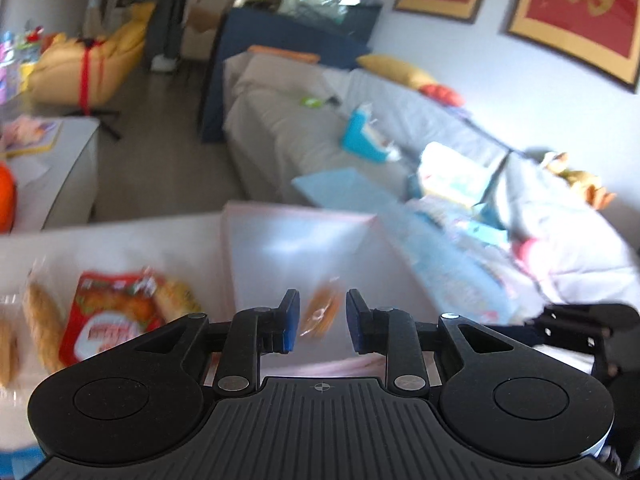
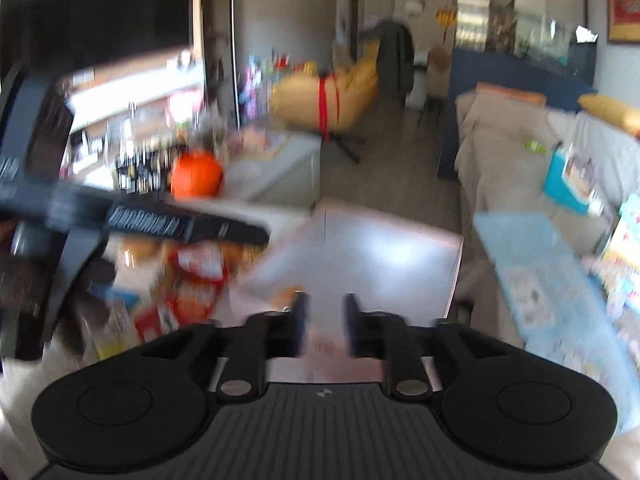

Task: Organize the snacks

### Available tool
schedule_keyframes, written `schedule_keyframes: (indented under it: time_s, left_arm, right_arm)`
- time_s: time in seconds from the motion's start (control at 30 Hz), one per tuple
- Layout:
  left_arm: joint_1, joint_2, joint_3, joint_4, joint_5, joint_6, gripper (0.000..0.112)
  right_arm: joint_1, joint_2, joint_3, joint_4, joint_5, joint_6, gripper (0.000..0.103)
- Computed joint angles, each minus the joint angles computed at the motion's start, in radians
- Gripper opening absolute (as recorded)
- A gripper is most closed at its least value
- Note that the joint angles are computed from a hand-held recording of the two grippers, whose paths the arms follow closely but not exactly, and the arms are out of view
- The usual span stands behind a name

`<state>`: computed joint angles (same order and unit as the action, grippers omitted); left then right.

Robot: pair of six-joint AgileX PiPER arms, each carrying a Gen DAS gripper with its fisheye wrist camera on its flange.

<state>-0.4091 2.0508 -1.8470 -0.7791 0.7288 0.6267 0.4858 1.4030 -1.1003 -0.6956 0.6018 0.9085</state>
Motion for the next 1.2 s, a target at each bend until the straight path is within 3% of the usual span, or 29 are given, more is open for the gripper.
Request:
schedule_keyframes:
  time_s: [0.07,0.23,0.37,0.4,0.5,0.6,0.63,0.73,0.83,0.9,0.93,0.97,1.03,1.1,1.2]
  left_arm:
    - [0.013,-0.025,0.067,-0.012,-0.007,0.03,0.029]
    - [0.051,-0.164,0.336,-0.068,-0.057,0.181,0.029]
    - [0.121,-0.281,0.532,-0.158,-0.107,0.289,0.029]
    - [0.138,-0.309,0.575,-0.166,-0.135,0.304,0.029]
    - [0.179,-0.371,0.66,-0.11,-0.216,0.242,0.029]
    - [0.229,-0.388,0.684,-0.021,-0.23,0.101,0.029]
    - [0.253,-0.388,0.688,-0.019,-0.211,0.08,0.029]
    - [0.319,-0.387,0.704,-0.055,-0.154,0.096,0.029]
    - [0.319,-0.401,0.728,-0.069,-0.193,0.11,0.029]
    - [0.299,-0.396,0.723,-0.035,-0.233,0.089,0.029]
    - [0.277,-0.392,0.716,0.023,-0.259,0.043,0.029]
    - [0.248,-0.385,0.708,0.121,-0.293,-0.029,0.029]
    - [0.204,-0.362,0.702,0.216,-0.328,-0.078,0.031]
    - [0.188,-0.353,0.707,0.153,-0.332,0.033,0.035]
    - [0.206,-0.327,0.688,-0.008,-0.205,0.251,0.037]
  right_arm:
    - [-0.016,0.006,0.063,0.043,-0.038,-0.037,0.06]
    - [-0.054,0.073,0.136,0.159,-0.069,-0.208,0.064]
    - [-0.082,0.148,0.157,0.124,-0.108,-0.162,0.065]
    - [-0.102,0.145,0.168,0.157,-0.141,-0.17,0.063]
    - [-0.101,0.13,0.159,0.282,-0.147,-0.264,0.039]
    - [-0.049,0.111,0.158,0.387,-0.155,-0.342,0.027]
    - [-0.028,0.106,0.159,0.401,-0.158,-0.351,0.018]
    - [0.027,0.113,0.138,0.467,-0.165,-0.401,0.017]
    - [0.079,0.141,0.096,0.437,-0.157,-0.382,0.017]
    - [0.1,0.168,0.07,0.385,-0.147,-0.349,0.022]
    - [0.113,0.187,0.054,0.354,-0.139,-0.323,0.034]
    - [0.123,0.205,0.043,0.324,-0.138,-0.292,0.054]
    - [0.139,0.215,0.045,0.257,-0.137,-0.218,0.073]
    - [0.147,0.231,0.054,0.2,-0.15,-0.159,0.073]
    - [0.15,0.229,0.103,0.104,-0.183,-0.043,0.084]
